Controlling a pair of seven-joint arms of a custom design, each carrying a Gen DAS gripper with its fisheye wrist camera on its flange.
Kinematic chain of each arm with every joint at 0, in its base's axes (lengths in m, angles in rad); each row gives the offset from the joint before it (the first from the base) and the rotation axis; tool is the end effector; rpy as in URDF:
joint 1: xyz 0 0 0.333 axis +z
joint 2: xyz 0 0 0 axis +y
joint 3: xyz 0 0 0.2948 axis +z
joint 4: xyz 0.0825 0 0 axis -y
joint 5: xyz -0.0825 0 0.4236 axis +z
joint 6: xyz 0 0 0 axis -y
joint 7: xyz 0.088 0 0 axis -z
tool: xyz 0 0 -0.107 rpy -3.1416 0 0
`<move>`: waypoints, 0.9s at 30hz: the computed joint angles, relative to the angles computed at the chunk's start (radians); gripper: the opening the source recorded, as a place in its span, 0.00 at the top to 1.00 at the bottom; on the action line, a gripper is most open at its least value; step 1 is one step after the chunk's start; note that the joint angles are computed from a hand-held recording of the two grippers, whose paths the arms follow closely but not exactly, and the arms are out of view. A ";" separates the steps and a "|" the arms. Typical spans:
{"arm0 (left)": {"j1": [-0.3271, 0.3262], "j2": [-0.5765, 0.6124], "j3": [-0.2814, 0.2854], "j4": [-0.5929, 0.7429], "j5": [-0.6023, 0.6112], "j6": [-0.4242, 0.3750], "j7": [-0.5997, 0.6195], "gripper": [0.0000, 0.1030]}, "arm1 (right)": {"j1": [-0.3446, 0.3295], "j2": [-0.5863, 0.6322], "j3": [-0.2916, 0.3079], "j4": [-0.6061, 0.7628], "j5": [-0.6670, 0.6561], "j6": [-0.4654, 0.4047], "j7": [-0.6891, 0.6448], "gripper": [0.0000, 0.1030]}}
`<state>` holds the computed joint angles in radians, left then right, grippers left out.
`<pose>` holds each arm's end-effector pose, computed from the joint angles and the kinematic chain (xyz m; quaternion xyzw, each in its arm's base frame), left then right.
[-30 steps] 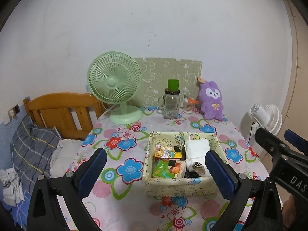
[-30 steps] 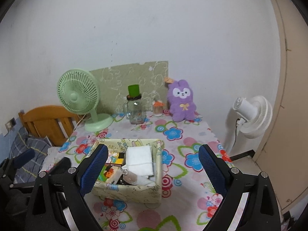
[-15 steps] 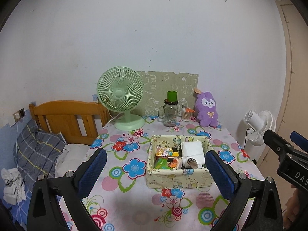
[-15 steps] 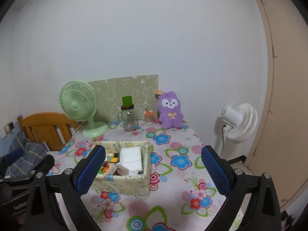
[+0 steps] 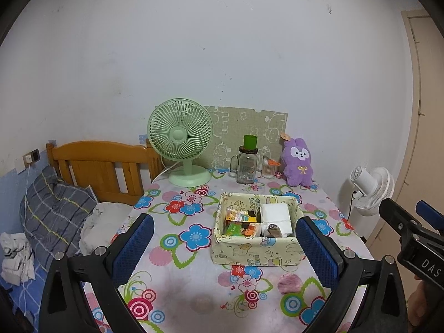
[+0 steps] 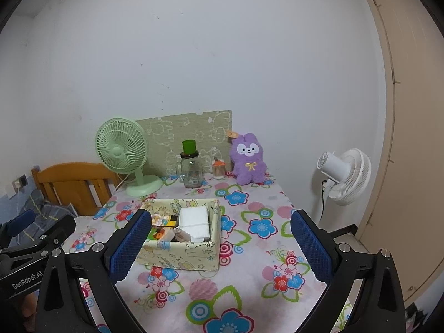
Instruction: Organize soft objects
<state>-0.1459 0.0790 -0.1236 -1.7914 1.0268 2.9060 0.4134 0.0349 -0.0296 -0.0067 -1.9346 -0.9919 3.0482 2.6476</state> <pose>0.6257 -0.2240 0.5683 -0.5955 0.5893 -0.4080 0.3628 0.6212 0.0825 0.5716 -0.5527 0.6180 -0.3955 0.3952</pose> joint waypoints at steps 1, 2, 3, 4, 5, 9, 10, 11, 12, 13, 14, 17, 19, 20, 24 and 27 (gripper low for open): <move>0.000 -0.004 0.000 -0.004 -0.002 0.001 0.002 0.00 | 0.000 -0.001 0.000 -0.001 -0.001 0.000 0.002 0.01; 0.001 -0.011 0.000 -0.012 0.000 0.003 0.000 0.00 | 0.000 -0.004 0.001 -0.004 -0.003 -0.001 0.006 0.01; 0.001 -0.012 -0.002 -0.011 0.001 0.002 0.000 0.00 | -0.001 -0.007 0.002 -0.007 -0.004 -0.002 0.006 0.01; 0.002 -0.013 -0.003 -0.013 0.001 0.003 0.000 0.00 | -0.002 -0.007 0.003 -0.007 -0.006 -0.002 0.009 0.01; 0.003 -0.016 -0.004 -0.015 0.002 0.004 -0.001 0.00 | -0.003 -0.007 0.004 -0.007 -0.006 0.000 0.008 0.01; 0.004 -0.015 -0.006 -0.013 0.001 0.003 0.001 0.00 | -0.007 -0.013 0.007 -0.011 -0.024 -0.001 0.025 0.01; 0.004 -0.015 -0.006 -0.013 0.001 0.003 0.000 0.00 | -0.008 -0.013 0.008 -0.011 -0.022 -0.001 0.022 0.01; 0.004 -0.015 -0.007 -0.013 0.002 0.003 -0.001 0.00 | -0.009 -0.013 0.009 -0.011 -0.020 0.000 0.021 0.01; 0.005 -0.015 -0.007 -0.013 0.002 0.003 -0.001 0.00 | -0.010 -0.014 0.009 -0.012 -0.019 0.000 0.019 0.01; 0.005 -0.016 -0.007 -0.014 0.001 0.003 0.000 0.00 | -0.010 -0.013 0.010 -0.011 -0.019 -0.001 0.020 0.01; 0.005 -0.016 -0.007 -0.014 0.001 0.003 0.000 0.00 | -0.011 -0.013 0.011 -0.011 -0.018 0.000 0.019 0.01; 0.006 -0.016 -0.008 -0.014 -0.003 0.004 0.004 0.00 | -0.013 -0.017 0.013 -0.014 -0.018 0.000 0.018 0.01; 0.006 -0.016 -0.008 -0.013 -0.002 0.005 0.003 0.00 | -0.015 -0.016 0.015 -0.014 -0.019 -0.001 0.020 0.01; 0.005 -0.015 -0.008 -0.013 -0.001 0.004 0.003 0.00 | -0.015 -0.016 0.015 -0.014 -0.019 -0.001 0.020 0.01; 0.005 -0.015 -0.008 -0.012 0.000 0.003 0.000 0.00 | -0.015 -0.016 0.015 -0.015 -0.014 0.000 0.015 0.01; 0.005 -0.016 -0.008 -0.013 -0.001 0.002 0.000 0.00 | -0.017 -0.019 0.017 -0.015 -0.035 -0.005 0.033 0.01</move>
